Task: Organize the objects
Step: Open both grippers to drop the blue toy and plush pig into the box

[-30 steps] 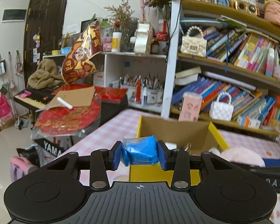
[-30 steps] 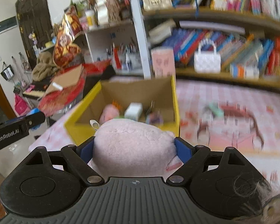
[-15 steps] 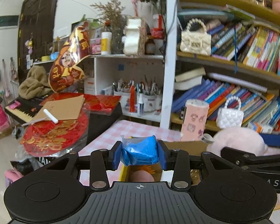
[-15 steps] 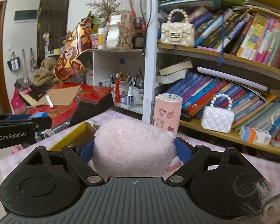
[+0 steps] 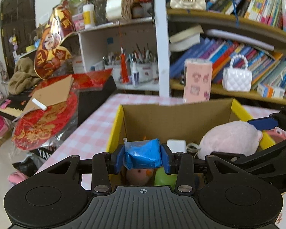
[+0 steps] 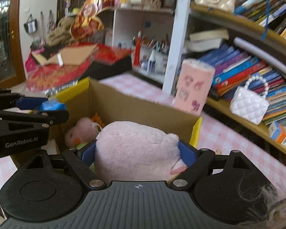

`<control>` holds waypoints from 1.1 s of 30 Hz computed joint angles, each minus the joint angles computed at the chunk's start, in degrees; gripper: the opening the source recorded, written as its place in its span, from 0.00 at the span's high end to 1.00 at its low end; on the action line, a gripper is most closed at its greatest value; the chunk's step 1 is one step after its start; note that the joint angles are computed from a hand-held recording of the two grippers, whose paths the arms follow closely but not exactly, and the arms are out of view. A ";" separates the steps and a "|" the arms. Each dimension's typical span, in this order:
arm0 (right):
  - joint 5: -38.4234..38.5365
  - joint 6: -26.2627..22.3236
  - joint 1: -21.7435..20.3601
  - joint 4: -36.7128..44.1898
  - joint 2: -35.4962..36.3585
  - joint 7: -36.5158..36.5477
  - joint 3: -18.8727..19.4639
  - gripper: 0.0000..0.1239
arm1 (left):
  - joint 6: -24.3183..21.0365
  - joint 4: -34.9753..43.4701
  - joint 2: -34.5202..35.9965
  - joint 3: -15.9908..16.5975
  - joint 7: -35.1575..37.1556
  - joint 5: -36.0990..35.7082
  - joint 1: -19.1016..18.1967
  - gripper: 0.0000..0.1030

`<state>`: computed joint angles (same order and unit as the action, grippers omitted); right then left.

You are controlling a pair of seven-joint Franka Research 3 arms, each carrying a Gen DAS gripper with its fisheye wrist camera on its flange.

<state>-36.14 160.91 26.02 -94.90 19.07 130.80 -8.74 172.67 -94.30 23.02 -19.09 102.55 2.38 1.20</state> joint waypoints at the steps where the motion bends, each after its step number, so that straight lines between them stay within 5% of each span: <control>1: 1.79 -1.07 -0.69 0.27 0.28 -1.75 0.98 0.30 | -0.66 -0.01 0.03 0.16 0.17 0.33 -0.12 0.62; 14: 8.31 -0.89 -1.76 0.01 0.35 -13.77 2.88 0.27 | -1.94 -1.82 -0.80 3.44 0.61 4.30 -2.46 0.54; 28: 10.96 4.04 -0.84 2.55 3.51 -22.51 1.06 0.29 | -2.60 -1.28 -0.93 7.19 -5.71 8.15 -4.88 0.54; 33: 9.73 4.15 1.83 2.87 3.75 -20.10 -2.16 0.26 | -3.32 -1.07 -1.22 7.27 -7.17 8.77 -4.84 0.51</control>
<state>-26.41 165.06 27.85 -92.03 22.82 110.70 -10.90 169.35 -95.36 21.79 -11.82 95.38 11.14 -3.63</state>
